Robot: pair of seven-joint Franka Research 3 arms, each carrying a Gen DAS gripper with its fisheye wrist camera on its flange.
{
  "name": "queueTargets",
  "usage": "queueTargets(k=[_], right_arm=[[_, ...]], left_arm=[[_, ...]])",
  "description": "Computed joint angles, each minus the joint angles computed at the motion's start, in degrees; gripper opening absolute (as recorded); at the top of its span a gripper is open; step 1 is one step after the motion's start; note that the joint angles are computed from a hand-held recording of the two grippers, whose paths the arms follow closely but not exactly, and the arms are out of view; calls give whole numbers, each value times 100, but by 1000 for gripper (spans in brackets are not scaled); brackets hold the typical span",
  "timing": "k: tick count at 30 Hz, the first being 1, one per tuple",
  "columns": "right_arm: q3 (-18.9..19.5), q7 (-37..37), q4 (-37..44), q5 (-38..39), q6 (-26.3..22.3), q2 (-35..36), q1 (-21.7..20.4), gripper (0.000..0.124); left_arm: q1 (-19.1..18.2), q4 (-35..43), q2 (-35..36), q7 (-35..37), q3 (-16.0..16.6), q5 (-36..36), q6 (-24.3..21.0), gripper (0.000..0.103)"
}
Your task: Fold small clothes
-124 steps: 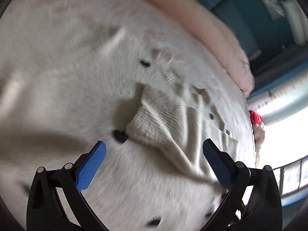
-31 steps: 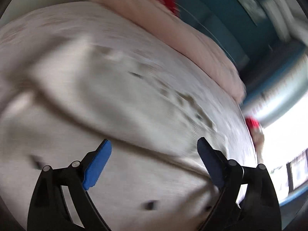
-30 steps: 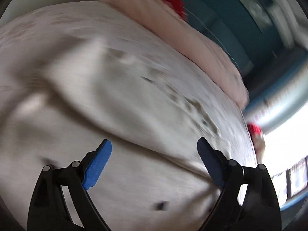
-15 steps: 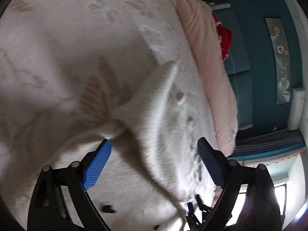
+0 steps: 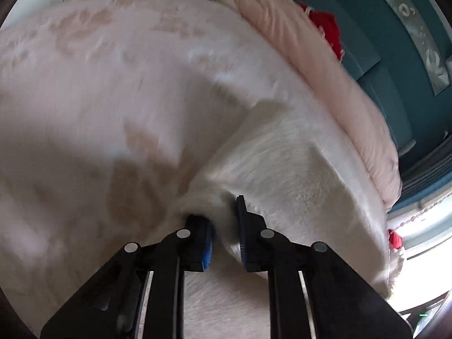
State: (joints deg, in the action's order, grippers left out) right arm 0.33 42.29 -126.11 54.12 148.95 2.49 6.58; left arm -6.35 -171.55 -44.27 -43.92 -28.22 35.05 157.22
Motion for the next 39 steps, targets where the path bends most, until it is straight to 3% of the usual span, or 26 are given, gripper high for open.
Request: queueTargets(k=[1,2,3,4,8,10,12,14,17,18,20,21,22,23,24,26,30,33,37,39], right_arm=[[-64,-364,-65,452,-136,67,-45,5],[-85,-768,-124,995,-260,5,-123,6],[-107,-769,-129,1136,-325,-30,-139,6],[-108,-714,-124,1117,-340,-46,-133,7],[-108,-963,-216,1036,-190,-88,-95,10],[-152,-786,-456,1048,114,-385,-107,25],[-93,-983,-753,1531,861,-784,3,25],[-204,-1570,-834,2161,760,-1085,173,25],[-64,-1484,-498,1359,486,-883,443,23],[-5,-1249,-393,990,544,-691,460,15],[-190,-367,-135,162,687,-142,624,13],[-187,-107,37,219,512,188,448,0],[-20,-74,200,678,173,318,72,0],[97,47,195,805,154,281,-104,0],[191,406,111,530,454,121,-80,1],[129,205,130,570,431,-58,225,8],[446,-149,1206,299,-1507,336,623,7],[768,1,2173,-374,-2290,1075,1062,7],[958,660,3461,-1836,-2483,2202,1739,7],[857,1199,3666,-2718,-1999,2527,2187,0]], left_arm=[[164,-4,8,-273,-308,129,87,13],[216,92,50,-316,-523,247,-103,13],[270,227,200,-248,-593,389,-245,13],[302,348,347,-202,-668,554,-387,13],[587,271,307,-937,-833,1262,-87,14],[529,290,313,-1138,-874,1454,-179,14],[611,269,328,-1484,-952,1775,-128,14],[660,253,349,-1792,-1000,2079,-117,14],[505,270,427,-1996,-867,2307,-228,14],[478,275,451,-2097,-825,2416,-239,14],[403,271,480,-2298,-741,2625,-264,14],[345,271,497,-2357,-686,2703,-300,14],[316,279,529,-2458,-666,2814,-329,14],[243,277,536,-2506,-606,2877,-381,14],[180,284,562,-2559,-567,2939,-444,14],[92,327,670,-2712,-537,3098,-598,14],[-171,324,735,-2962,-318,3359,-769,14],[-357,324,774,-3085,-162,3496,-883,14],[-522,340,868,-3225,-30,3672,-1023,14],[-577,361,929,-3286,25,3771,-1086,14]])
